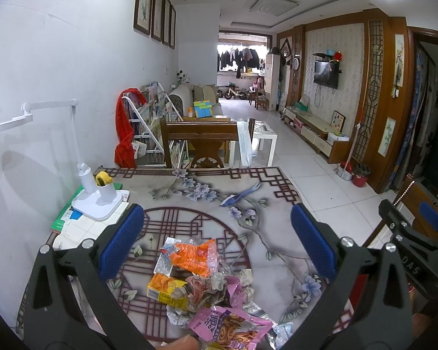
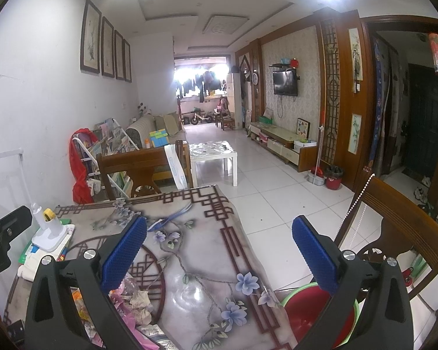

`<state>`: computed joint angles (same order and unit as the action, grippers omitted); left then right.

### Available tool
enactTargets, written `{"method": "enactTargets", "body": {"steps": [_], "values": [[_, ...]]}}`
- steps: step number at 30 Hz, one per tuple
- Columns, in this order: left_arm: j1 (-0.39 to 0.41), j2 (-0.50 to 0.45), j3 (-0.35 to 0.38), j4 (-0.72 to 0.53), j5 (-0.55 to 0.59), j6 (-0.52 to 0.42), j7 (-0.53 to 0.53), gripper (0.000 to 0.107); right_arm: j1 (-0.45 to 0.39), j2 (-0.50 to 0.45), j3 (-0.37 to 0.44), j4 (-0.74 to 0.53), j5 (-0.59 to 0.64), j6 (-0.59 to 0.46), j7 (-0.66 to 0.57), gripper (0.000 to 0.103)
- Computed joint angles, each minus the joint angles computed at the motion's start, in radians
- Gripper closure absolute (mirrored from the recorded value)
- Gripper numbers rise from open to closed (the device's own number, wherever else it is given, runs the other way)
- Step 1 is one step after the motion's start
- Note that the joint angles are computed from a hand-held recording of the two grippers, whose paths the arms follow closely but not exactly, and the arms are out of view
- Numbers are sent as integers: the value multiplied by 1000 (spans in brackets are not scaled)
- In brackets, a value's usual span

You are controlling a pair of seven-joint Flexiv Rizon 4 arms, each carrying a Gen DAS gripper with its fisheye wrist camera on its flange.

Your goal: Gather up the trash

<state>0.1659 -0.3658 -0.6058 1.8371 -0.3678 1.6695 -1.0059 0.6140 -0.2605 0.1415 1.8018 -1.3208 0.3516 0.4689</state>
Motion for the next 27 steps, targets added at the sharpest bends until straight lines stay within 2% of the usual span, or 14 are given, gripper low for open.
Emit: {"method": "enactTargets", "body": {"steps": [21,26,27], "values": [[21,4,-15,27,3,-3,-5,8,6,5,11,24,21,-10,7,7],[61,-15,-50,22,-10,-19,41,8,18,-16,10,10,44,-17,2,7],[50,-20,-27,25,-1,-9,45,8,18,-18,11,10,50,-8,-3,7]]}}
